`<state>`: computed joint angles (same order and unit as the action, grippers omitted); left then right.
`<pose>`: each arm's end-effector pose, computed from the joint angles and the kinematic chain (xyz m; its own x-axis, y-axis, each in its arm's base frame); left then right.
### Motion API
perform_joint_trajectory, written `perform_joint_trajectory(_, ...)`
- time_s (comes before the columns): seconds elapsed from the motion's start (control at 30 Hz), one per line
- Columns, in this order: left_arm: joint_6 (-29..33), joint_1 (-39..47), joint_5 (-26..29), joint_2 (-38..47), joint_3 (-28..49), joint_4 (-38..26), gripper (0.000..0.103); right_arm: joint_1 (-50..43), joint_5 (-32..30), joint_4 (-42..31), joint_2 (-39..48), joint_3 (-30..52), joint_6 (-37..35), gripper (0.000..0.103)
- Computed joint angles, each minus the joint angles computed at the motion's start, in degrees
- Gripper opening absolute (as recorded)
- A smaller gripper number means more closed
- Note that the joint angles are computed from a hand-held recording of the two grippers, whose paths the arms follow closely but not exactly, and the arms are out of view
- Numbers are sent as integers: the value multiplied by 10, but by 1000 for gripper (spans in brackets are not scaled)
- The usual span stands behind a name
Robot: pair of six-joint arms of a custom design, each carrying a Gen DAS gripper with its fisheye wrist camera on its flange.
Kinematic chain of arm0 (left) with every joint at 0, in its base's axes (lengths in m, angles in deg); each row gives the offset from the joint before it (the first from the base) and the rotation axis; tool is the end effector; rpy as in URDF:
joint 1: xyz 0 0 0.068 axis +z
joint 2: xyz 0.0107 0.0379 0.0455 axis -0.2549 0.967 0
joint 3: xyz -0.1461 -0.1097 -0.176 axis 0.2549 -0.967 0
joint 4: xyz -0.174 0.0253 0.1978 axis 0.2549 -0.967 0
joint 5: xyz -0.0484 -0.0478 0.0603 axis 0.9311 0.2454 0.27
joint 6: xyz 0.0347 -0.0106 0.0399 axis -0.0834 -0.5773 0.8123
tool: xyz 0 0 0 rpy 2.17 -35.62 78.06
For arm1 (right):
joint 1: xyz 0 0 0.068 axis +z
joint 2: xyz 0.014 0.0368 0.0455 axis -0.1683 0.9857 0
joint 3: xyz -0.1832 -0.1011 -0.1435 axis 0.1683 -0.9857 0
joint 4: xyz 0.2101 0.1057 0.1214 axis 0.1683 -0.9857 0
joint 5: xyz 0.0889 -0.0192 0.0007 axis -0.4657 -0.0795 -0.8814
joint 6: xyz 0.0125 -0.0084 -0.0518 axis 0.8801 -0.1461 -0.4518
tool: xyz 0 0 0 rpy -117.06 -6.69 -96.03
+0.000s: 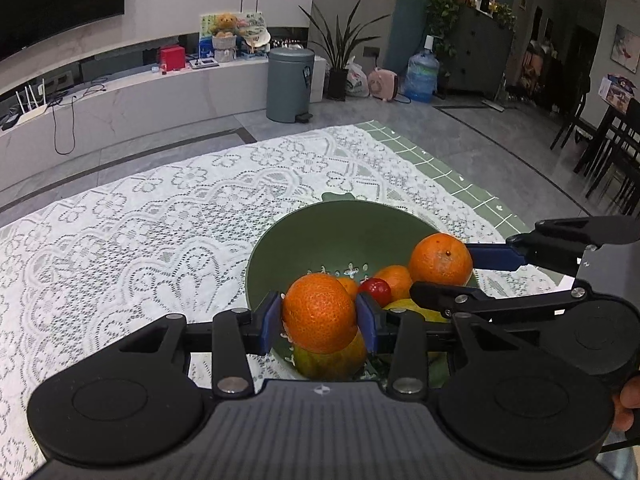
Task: Organize fruits
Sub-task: 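Lower both oranges into the green colander, then open both tools to release the oranges into the colander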
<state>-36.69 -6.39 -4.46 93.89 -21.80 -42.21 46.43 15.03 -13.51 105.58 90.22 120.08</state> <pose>0.1695 0.0081 0.2710 -0.6613 0.2472 -0.7083 0.4459 0.8888 -0.1061 0.1497 0.1892 0.3123 -0.6828 -0.2224 -0.6960 -0.2190 0.9710 -0.0955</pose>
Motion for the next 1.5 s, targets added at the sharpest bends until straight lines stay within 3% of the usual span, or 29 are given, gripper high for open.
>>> perform_joint_trajectory(0.47, -24, -37, -44, 103, 2, 80, 46, -85, -58, 63, 66, -3, -91, 41)
perform_joint_trajectory(1.3, -41, -72, -75, 164, 12, 135, 46, -127, -75, 92, 111, 7, -116, 41)
perform_joint_trajectory(1.5, -23, -60, -63, 146, 6, 117, 58, -120, -72, 76, 108, 12, -121, 41)
